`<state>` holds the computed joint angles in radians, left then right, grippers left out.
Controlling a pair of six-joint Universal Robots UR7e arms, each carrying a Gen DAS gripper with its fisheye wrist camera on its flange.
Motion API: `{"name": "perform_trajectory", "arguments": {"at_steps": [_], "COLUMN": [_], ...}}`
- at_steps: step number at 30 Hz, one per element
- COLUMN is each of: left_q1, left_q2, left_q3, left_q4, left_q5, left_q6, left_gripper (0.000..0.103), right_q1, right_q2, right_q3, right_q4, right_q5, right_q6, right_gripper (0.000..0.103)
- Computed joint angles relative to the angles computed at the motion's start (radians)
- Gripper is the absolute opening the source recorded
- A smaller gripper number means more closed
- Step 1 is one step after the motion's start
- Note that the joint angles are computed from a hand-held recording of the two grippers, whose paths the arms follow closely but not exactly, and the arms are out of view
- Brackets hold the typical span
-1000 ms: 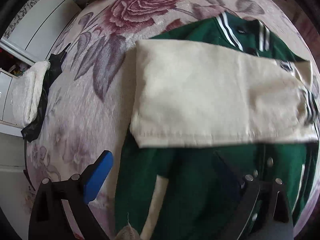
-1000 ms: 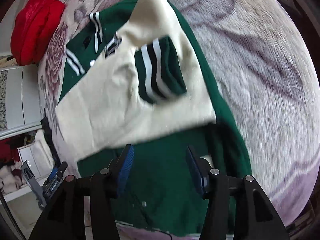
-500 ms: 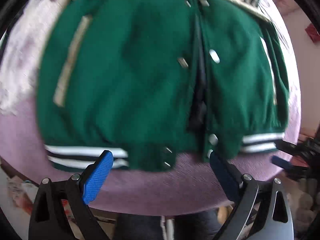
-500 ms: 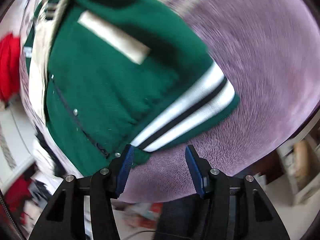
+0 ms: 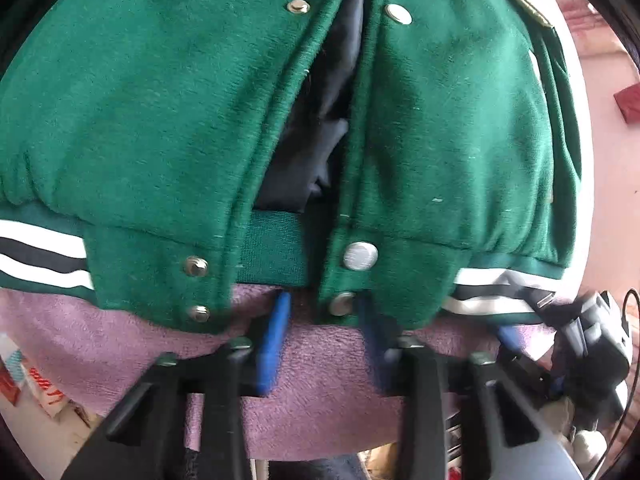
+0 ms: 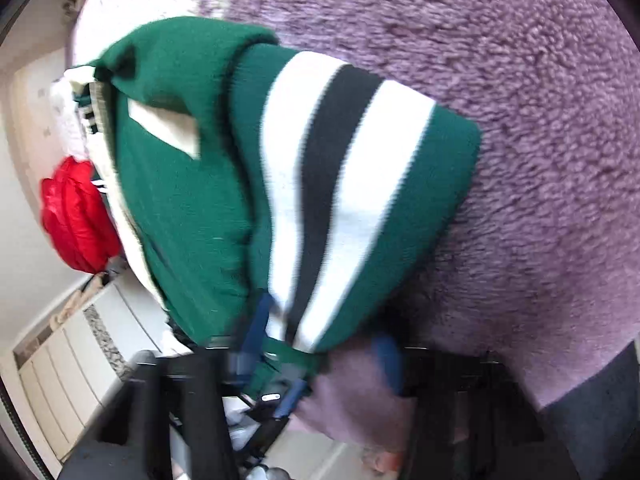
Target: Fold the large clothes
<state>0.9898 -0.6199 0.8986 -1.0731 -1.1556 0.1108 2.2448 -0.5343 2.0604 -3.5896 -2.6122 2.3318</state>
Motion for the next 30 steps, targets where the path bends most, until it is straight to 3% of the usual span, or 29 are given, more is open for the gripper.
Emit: {"name": "perform_trajectory", "arguments": {"at_steps": [3, 6, 8, 10, 13, 16, 18, 20, 24, 29, 30], "left_q1": [-0.009, -0.012, -0.016, -0.018, -0.002, 0.019, 0.047, 0.074, 0.127, 0.162, 0.165], "left_q2": [-0.033, -0.083, -0.105, -0.119, -0.08, -0.01, 0.037, 0.069, 0.136, 0.063, 0.066], "left_q3": [0.056, 0.101, 0.111, 0.125, 0.047, -0.109, -0.226, -0.295, -0.378, -0.195, -0.199], "left_q4": [-0.059, -0.11, -0.142, -0.177, -0.112, 0.007, 0.086, 0.123, 0.15, -0.034, -0.048], "left_q5": [-0.004, -0.013, -0.004, 0.021, -0.016, -0.059, -0.11, -0.129, -0.224, -0.306, -0.313], "left_q6": [0.013, 0.056, 0.106, 0.153, 0.151, 0.112, 0.071, 0.018, -0.19, -0.391, -0.416], "left_gripper": [0.017, 0.016, 0.016, 0.016, 0.021, 0.021, 0.023, 0.04, 0.046, 0.046, 0.046], "right_q1": [-0.011, 0.006, 0.011, -0.009, -0.043, -0.059, -0.065, -0.073, -0.106, -0.11, -0.102], "right_q2": [-0.026, -0.008, 0.004, -0.012, -0.019, 0.004, 0.029, 0.043, 0.132, 0.223, 0.246], "right_q3": [-0.047, -0.103, -0.143, -0.157, -0.184, -0.194, -0.214, -0.232, -0.305, -0.412, -0.444], "right_q4": [0.147, 0.177, 0.181, 0.17, 0.233, 0.17, 0.117, 0.107, -0.056, -0.092, -0.102], "right_q5": [0.006, -0.017, -0.01, 0.053, 0.141, 0.196, 0.225, 0.254, 0.287, 0.203, 0.158], "right_q6": [0.034, 0.049, 0.009, -0.09, -0.141, -0.161, -0.201, -0.242, -0.358, -0.357, -0.343], "right_gripper": [0.008, 0.006, 0.003, 0.003, 0.004, 0.02, 0.05, 0.059, 0.06, 0.058, 0.034]}}
